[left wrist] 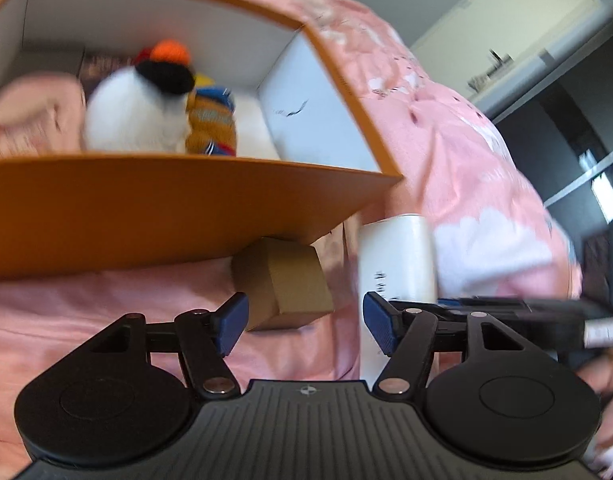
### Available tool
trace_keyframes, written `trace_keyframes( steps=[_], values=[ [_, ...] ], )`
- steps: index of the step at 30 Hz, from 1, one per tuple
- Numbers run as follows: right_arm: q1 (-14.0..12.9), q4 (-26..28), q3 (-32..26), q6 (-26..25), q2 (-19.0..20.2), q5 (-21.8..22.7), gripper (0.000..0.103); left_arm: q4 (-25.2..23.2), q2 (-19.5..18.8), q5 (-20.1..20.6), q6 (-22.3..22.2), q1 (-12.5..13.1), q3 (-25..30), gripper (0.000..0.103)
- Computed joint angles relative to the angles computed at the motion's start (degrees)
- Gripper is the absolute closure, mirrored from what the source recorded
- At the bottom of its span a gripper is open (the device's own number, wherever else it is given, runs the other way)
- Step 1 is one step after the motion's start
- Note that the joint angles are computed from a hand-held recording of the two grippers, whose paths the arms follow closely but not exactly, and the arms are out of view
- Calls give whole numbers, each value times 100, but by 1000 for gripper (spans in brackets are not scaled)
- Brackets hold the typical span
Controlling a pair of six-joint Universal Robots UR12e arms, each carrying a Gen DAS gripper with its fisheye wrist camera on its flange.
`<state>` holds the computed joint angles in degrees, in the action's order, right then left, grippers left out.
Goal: Organize objects
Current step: 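Lift the white package with the right gripper while the left gripper grasps the small brown box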
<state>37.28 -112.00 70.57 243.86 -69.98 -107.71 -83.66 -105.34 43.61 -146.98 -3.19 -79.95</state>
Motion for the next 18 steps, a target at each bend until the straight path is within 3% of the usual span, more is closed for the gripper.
trace_keyframes(
  steps=[3, 8, 15, 18],
  values=[
    [-3, 78, 39, -176, -36, -251, 71, -167, -207, 92, -502, -81, 126, 28],
    [-117, -467, 422, -127, -159, 54, 71, -70, -351, 258, -1133, -126, 91, 28],
    [-260, -956, 790, -88, -257, 446, 71, -121, -487, 132, -1309, -179, 106, 22],
    [-294, -1140, 890, -74, -277, 533, 71, -114, -510, 86, -1284, -207, 95, 25]
  ],
)
